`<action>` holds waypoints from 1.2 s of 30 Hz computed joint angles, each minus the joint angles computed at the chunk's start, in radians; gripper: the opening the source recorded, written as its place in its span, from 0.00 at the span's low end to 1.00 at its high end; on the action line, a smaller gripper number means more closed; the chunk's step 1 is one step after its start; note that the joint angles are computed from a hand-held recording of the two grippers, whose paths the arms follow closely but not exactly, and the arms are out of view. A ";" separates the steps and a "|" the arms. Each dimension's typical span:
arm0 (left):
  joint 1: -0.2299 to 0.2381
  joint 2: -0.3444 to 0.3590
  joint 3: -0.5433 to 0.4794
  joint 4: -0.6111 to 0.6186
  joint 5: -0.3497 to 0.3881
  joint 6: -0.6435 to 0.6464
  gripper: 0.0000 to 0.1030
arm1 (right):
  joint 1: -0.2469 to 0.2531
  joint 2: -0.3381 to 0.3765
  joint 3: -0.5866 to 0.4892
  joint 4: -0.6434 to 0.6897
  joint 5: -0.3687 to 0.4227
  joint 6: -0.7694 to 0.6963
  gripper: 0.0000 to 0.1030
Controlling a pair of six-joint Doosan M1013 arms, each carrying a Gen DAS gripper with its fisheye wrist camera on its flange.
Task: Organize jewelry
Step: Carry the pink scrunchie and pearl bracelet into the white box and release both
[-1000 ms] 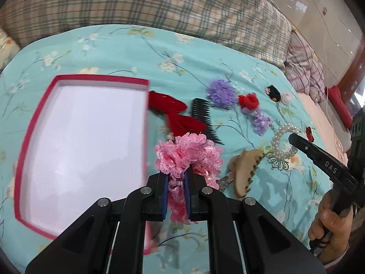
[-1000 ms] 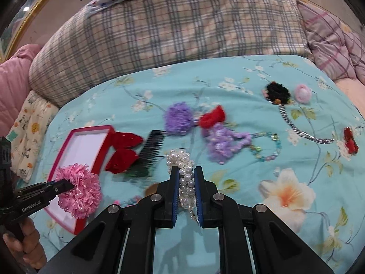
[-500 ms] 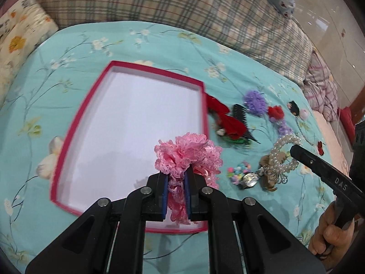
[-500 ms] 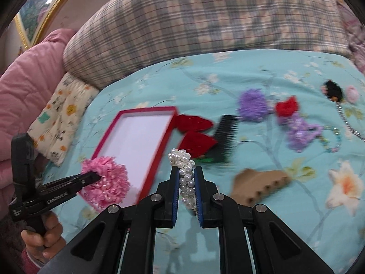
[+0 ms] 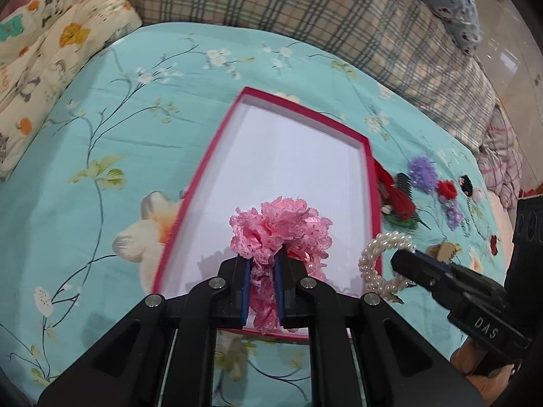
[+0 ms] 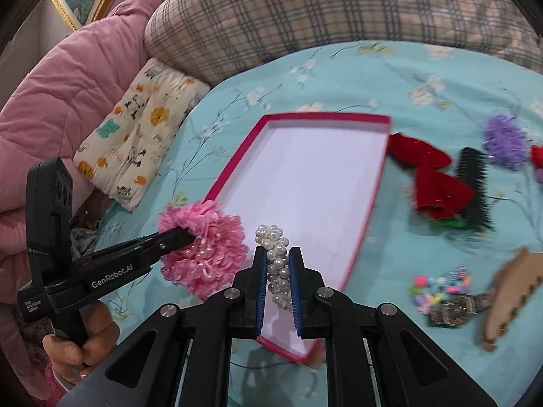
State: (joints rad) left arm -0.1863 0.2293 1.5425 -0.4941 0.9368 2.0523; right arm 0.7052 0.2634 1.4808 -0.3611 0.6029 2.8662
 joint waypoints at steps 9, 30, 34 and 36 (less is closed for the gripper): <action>0.007 0.031 -0.003 0.036 0.007 -0.029 0.09 | -0.020 0.052 -0.027 0.170 -0.046 -0.140 0.12; -0.008 0.060 -0.014 0.124 0.020 -0.092 0.33 | -0.033 0.083 -0.041 0.214 0.047 -0.180 0.30; -0.003 0.052 -0.012 0.121 0.019 -0.094 0.46 | -0.030 0.076 -0.036 0.199 0.034 -0.168 0.43; -0.004 0.047 -0.011 0.129 0.017 -0.098 0.46 | -0.027 0.070 -0.034 0.187 0.033 -0.163 0.43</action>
State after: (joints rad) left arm -0.1900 0.2764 1.5313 -0.3654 0.9539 1.9546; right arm 0.6778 0.3337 1.4465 -0.1744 0.6357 2.7036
